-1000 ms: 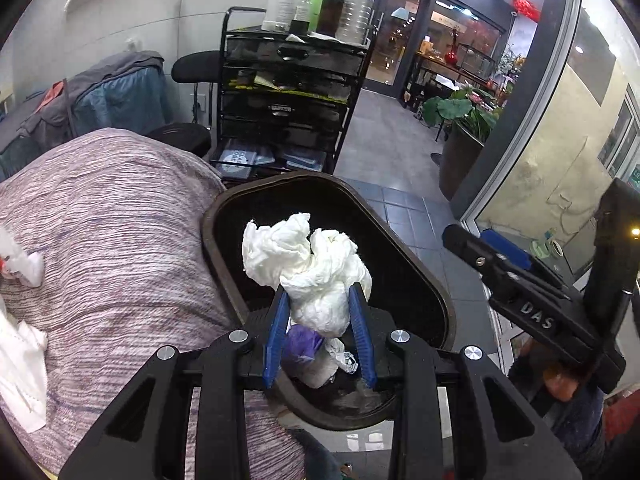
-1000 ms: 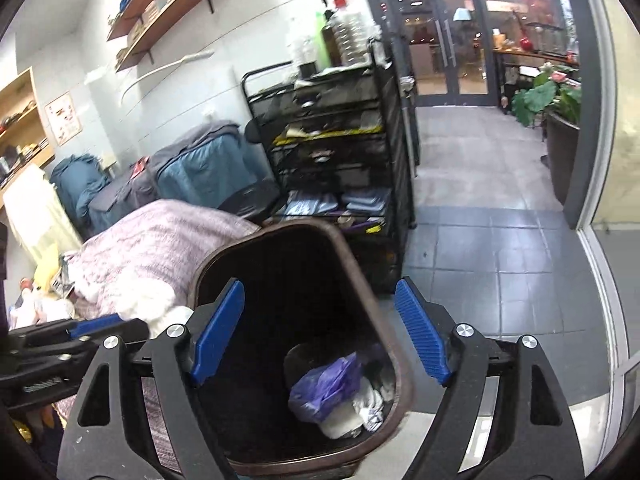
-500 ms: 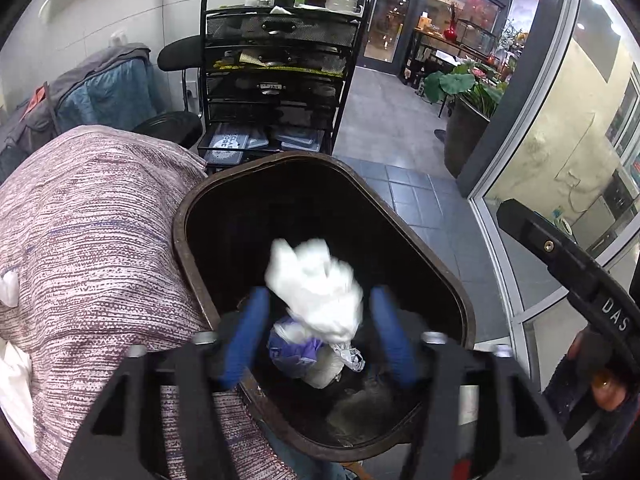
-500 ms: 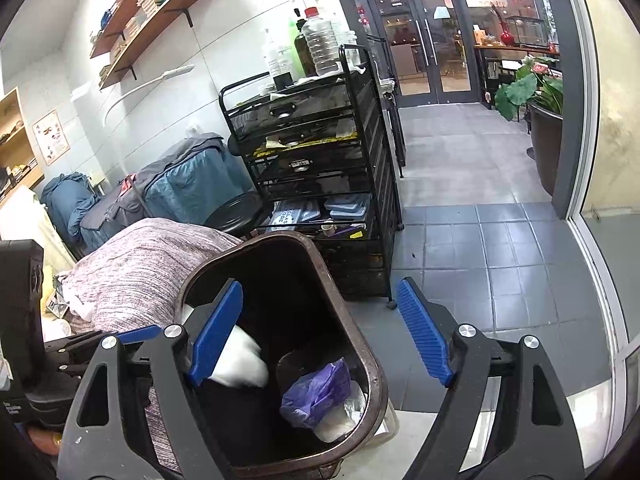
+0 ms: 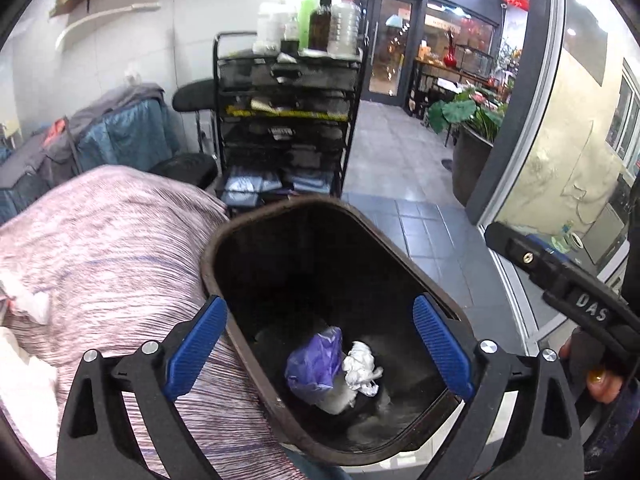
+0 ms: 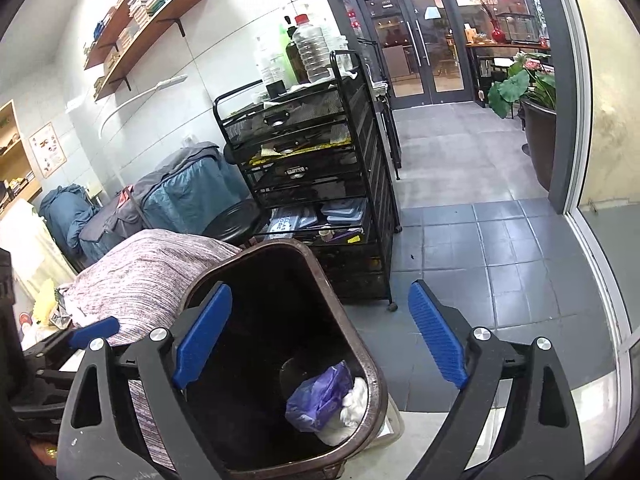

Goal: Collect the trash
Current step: 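Lower the crumpled white tissue into the bin and open the left tool, then move both tools back over the bed toward the mask and bottle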

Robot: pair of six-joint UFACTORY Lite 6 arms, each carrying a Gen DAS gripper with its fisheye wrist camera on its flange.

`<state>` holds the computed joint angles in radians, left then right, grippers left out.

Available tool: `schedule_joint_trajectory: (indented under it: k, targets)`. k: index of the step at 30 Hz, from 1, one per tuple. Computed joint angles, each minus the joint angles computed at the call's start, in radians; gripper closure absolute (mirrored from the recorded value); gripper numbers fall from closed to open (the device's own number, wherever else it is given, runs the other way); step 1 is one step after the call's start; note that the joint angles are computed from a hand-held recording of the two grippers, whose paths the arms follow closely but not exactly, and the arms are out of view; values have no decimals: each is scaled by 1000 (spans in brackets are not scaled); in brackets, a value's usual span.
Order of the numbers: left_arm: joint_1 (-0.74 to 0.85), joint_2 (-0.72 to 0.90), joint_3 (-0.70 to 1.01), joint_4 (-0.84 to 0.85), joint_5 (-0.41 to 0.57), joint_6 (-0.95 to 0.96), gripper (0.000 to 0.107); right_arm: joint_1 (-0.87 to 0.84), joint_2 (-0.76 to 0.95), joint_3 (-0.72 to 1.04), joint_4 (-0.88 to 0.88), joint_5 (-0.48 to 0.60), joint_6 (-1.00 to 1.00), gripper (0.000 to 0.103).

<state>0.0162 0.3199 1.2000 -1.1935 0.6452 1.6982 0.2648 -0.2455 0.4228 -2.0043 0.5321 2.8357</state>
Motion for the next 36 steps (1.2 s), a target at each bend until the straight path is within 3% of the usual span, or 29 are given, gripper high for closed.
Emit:
schedule_joint_trajectory:
  k: [9,19,27,36]
  targets:
    - [117,-109,-53,-45,33,54,10,42,34,57,-13,-10,20,12]
    - [318,-117,-23,-57,108,75,10,153,221,260,-108,-49,59,12]
    - [489,-10,111,-24,154,27,10,243,406,484,-152,-114,46,12]
    - [671,191,356,56,182,-69,10,327,625,795,-74,-252,-120,12]
